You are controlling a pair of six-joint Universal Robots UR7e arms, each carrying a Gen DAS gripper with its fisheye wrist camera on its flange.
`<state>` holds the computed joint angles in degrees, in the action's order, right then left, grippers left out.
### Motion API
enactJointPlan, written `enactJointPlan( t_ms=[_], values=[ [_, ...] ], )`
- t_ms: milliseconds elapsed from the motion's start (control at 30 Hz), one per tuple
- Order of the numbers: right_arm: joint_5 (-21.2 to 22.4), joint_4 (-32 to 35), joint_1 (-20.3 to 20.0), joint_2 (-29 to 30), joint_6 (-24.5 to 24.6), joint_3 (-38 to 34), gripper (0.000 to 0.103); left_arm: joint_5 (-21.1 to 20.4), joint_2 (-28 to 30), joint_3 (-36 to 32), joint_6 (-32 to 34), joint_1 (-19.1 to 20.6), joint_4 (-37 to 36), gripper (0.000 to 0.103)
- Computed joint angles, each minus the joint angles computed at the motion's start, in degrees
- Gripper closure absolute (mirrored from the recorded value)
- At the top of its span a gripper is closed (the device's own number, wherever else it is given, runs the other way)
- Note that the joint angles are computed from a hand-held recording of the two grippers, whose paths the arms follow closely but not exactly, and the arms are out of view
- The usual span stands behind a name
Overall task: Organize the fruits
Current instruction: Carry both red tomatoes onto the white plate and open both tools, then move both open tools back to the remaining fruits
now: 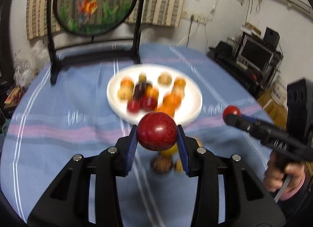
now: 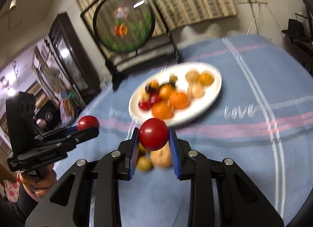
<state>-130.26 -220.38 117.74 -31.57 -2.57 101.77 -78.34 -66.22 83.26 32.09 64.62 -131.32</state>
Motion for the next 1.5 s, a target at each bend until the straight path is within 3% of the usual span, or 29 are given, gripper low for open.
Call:
enactJointPlan(
  t_ms=[100,300,600,633,733,833,967,1100,1233,1333,1367,1433,1500],
  values=[
    [-1.79,-0.46,-0.96,0.46,-3.99,-4.49,0.073,1.95,5.07,-4.24,-0.41,-1.77,-2.43,0.064],
    [1.34,4.34,-6.35,0.72,-5.65,-9.32,0.073,3.49,16.3,-14.96,-5.13,-1.26,1.84,0.064],
    [3.2,10.75,-9.74,0.86,-4.79,-11.19,0.071,7.45,21.62,-17.49,-1.4,-1.74,-2.39,0.063],
    [2.84,11.18,-9.73,0.95,-4.75,-11.44,0.068,7.37,21.55,-17.39,-1.3,-1.78,-2.39,0.062],
    [1.95,10.79,-9.53,1.17,-5.63,-11.67,0.062,7.52,20.72,-15.7,-1.11,-2.09,-5.88,0.035],
    [1.48,10.03,-8.68,0.46,-5.06,-10.68,0.059,6.61,18.5,-14.06,-0.69,-2.4,-6.94,0.029],
    [2.61,6.82,-6.96,-0.86,-4.11,-7.8,0.059,5.26,12.9,-10.09,-0.78,-2.34,-7.92,0.01],
    [0.35,2.32,-4.29,-0.51,-5.15,-4.78,0.05,7.7,6.19,-2.21,1.15,-1.84,-12.95,0.004],
    [-1.09,-0.13,-3.27,0.78,-3.56,-2.28,0.049,7.44,0.65,4.97,1.94,0.54,-16.46,0.003],
    [-1.29,4.37,-3.39,1.06,0.0,-0.58,0.049,6.99,-0.72,7.67,0.83,2.73,-17.93,0.003],
    [-2.12,6.88,-3.24,0.99,0.75,-0.68,0.049,8.09,-0.7,8.5,0.19,3.14,-19.13,0.003],
    [-2.82,13.05,-3.15,0.71,2.94,-0.73,0.048,14.22,0.44,8.72,-1.49,3.09,-20.73,0.003],
    [-2.99,16.25,-2.88,0.81,3.94,-1.16,0.048,14.38,0.49,8.96,-1.37,3.17,-22.74,0.003]
  ],
)
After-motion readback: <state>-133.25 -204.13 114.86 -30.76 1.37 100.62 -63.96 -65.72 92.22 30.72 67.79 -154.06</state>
